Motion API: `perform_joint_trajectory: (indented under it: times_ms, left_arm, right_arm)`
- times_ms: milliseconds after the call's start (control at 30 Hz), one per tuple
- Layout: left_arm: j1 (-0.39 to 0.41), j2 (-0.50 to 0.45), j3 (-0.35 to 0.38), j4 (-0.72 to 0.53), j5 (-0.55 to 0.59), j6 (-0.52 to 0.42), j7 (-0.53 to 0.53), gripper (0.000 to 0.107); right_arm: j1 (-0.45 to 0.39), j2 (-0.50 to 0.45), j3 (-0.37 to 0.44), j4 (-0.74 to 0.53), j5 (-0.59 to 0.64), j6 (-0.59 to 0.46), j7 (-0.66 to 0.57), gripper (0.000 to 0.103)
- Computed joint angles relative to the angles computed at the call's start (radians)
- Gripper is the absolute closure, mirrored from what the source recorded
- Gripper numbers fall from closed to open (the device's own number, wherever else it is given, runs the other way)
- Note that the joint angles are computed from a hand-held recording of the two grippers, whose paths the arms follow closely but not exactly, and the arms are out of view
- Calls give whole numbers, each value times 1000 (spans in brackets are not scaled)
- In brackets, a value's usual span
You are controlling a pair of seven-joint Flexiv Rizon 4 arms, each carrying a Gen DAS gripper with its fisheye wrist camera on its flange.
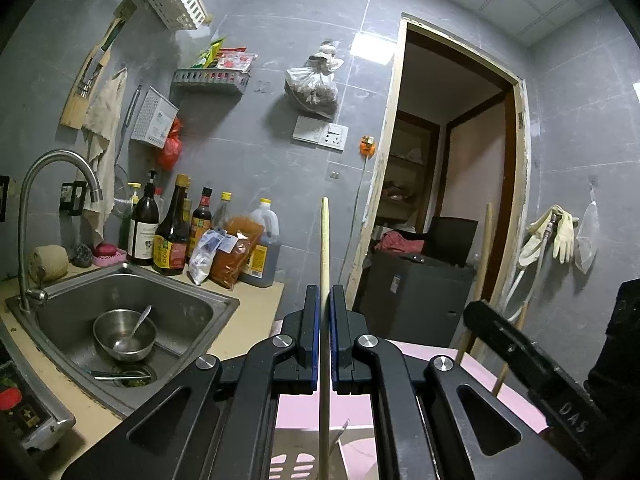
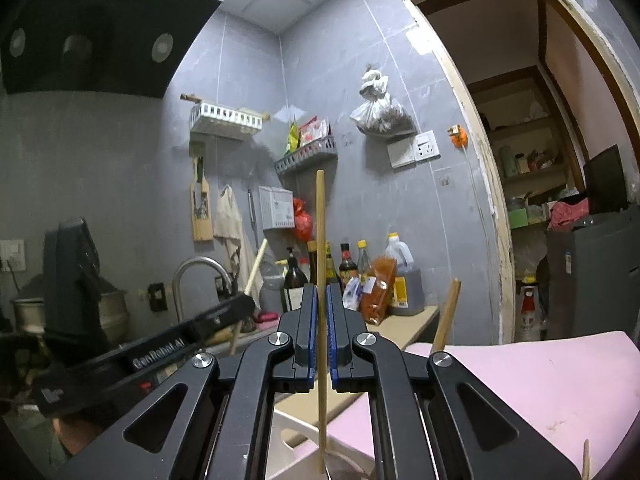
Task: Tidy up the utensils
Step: 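Lift both chopsticks and carry them up over the white holder, then open both tools to drop the chopsticks into the white holder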
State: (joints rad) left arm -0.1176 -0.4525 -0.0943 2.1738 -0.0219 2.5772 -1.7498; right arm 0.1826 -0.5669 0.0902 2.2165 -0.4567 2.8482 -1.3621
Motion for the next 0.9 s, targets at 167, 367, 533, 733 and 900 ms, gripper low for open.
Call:
perform_joint_trajectory:
  times_ms: [167,367,533,733,900]
  left_arm:
    - [37,28,-13,16,67,-30,-50,104]
    - [67,68,-20,32,144,-85,-97,102]
    - [67,91,-22,44,168,-94,-128,84]
    - [0,126,-7,63,99,-93,-80,68]
    - [-80,139,-4,70,9,-82,-8,46]
  right_arm:
    - [-5,12,-5,18,-12,-18,-12,100]
    - [-20,28,-4,42,-20,-37,-24,97]
    - [-39,49,0,62,-34,-30,-25,88]
    - [-50,98,-7,97,-1,-5,-62,74]
    - [-85,147,-17,135,21,7,-61,55]
